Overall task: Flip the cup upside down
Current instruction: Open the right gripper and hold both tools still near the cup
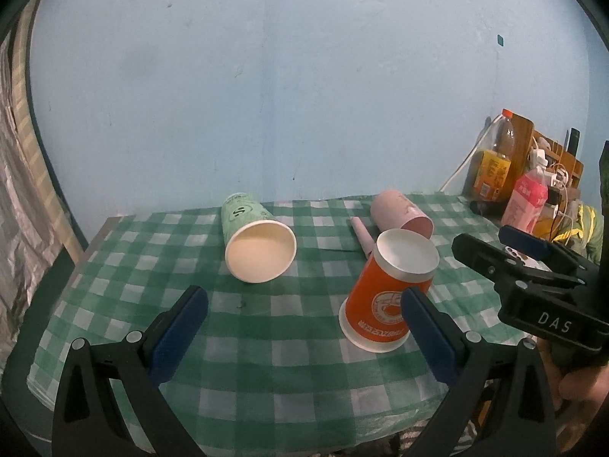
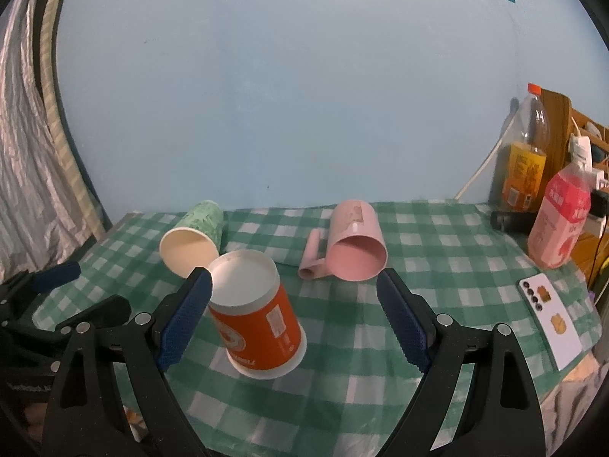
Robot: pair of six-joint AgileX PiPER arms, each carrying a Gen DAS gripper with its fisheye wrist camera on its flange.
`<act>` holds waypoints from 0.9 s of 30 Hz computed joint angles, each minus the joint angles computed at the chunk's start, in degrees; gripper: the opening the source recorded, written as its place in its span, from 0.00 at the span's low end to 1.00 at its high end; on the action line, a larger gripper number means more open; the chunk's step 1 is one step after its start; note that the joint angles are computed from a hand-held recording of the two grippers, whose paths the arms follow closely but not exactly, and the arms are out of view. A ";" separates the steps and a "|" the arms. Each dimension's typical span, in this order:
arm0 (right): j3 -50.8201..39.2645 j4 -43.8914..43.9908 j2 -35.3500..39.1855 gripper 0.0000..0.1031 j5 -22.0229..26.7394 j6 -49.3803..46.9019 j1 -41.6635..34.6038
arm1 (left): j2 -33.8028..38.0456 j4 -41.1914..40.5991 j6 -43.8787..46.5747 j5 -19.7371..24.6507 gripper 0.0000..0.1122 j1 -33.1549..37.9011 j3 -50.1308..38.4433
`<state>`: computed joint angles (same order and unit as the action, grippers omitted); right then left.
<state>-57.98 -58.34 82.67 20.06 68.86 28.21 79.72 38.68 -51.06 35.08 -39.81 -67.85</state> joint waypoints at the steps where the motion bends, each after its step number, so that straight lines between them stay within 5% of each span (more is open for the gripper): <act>1: 0.14 -0.06 -0.03 0.85 -0.03 0.21 -0.05 | -0.04 -0.03 0.12 0.06 0.91 -0.06 0.01; 27: 0.56 2.94 -0.37 0.85 0.20 -2.28 -0.20 | -0.77 -2.59 0.85 -0.45 0.91 1.28 0.05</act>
